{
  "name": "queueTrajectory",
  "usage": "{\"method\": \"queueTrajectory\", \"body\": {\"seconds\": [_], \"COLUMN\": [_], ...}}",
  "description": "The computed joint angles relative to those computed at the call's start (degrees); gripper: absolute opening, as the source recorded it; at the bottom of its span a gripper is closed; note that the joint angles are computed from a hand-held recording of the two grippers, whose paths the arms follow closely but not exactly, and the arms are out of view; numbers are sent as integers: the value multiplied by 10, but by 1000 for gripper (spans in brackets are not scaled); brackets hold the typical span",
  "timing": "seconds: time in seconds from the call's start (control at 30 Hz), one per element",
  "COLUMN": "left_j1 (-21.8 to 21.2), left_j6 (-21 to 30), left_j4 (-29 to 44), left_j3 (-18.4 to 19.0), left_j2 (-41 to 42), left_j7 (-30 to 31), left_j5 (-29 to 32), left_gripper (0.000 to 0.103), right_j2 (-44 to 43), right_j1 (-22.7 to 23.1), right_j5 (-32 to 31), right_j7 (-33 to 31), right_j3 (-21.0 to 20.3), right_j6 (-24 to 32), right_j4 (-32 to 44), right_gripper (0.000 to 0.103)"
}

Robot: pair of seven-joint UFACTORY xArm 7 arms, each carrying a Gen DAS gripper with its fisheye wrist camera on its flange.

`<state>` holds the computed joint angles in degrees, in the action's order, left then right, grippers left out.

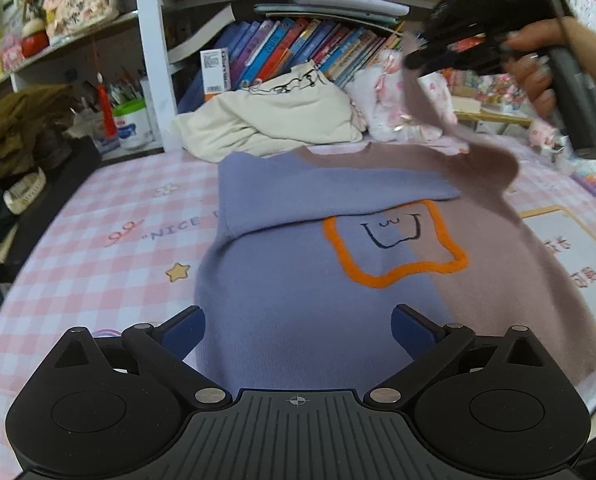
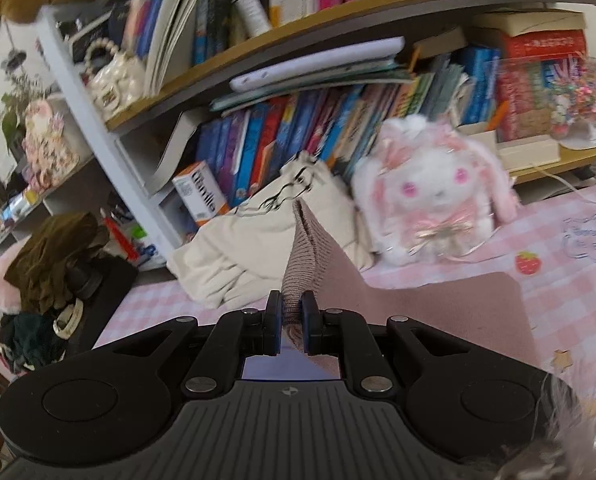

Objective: Fold clothes
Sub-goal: 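Lift the mauve sleeve with the right gripper, fold it across the body, release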

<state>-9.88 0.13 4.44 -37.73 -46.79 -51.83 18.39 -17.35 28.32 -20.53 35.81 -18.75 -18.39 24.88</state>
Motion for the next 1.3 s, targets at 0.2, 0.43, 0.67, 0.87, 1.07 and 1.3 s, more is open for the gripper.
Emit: {"method": "queueTrajectory", "body": {"seconds": [0.2, 0.43, 0.67, 0.87, 1.07, 1.3], "left_j1": [-10, -19, -21, -19, -6, 11], "left_j6": [-34, -38, -36, -40, -53, -77], "left_j4": [-27, -48, -58, -57, -49, -35], "left_j3": [33, 65, 85, 87, 70, 43], "left_j2": [-7, -12, -14, -7, 6, 32], "left_j7": [44, 75, 95, 106, 108, 111], "left_j5": [4, -18, -31, -36, -41, -49], "left_gripper": [101, 101, 101, 101, 101, 101], "right_j2": [45, 80, 111, 122, 113, 66], "right_j1": [-48, -54, -50, 9, 11, -14], "right_j5": [55, 60, 42, -97, -233, -297], "right_j7": [-17, -16, 4, 119, 233, 276], "right_j3": [105, 153, 162, 72, 30, 18], "right_j6": [17, 25, 34, 39, 5, 21], "right_j4": [23, 49, 69, 84, 82, 39], "right_gripper": [10, 10, 10, 18, 43, 43]}}
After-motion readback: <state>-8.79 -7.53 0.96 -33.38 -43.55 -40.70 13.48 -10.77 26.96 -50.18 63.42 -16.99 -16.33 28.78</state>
